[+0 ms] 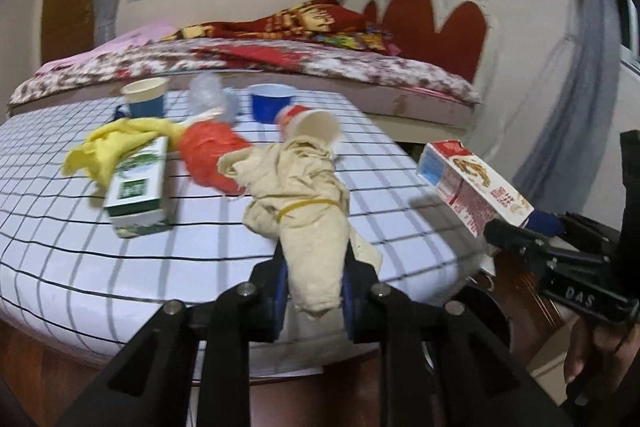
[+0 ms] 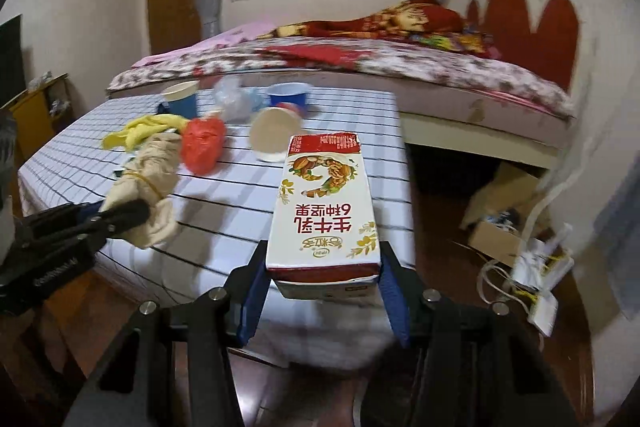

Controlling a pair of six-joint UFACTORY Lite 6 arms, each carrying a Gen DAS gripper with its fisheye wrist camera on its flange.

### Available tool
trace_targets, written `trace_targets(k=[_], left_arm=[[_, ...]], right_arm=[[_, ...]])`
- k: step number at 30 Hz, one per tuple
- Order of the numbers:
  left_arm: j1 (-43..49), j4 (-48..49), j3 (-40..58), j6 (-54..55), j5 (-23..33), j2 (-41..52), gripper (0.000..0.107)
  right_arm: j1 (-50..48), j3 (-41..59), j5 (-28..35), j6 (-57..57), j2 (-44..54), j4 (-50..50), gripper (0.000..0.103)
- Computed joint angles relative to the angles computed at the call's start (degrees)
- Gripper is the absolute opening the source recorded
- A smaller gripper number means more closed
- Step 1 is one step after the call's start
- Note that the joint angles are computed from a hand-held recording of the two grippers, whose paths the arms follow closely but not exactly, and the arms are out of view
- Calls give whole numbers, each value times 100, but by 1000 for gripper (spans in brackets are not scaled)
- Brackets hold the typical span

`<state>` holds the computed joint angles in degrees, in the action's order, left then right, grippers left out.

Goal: Collect trash
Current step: 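Carry both items over the black bin and open both grippers to drop them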

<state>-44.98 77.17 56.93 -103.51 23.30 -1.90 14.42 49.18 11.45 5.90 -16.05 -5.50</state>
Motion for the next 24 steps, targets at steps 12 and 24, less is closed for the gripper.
trace_targets(k=[12, 24], left_arm=[[-1394, -392, 1509, 632, -213, 1421, 23], [-1566, -3072, 3287, 3548, -731, 3216, 23]], right_arm=[[-2857, -1423, 1260, -4296, -1789, 3444, 54], [-4730, -1827, 1935, -6693, -1521, 4861, 54]])
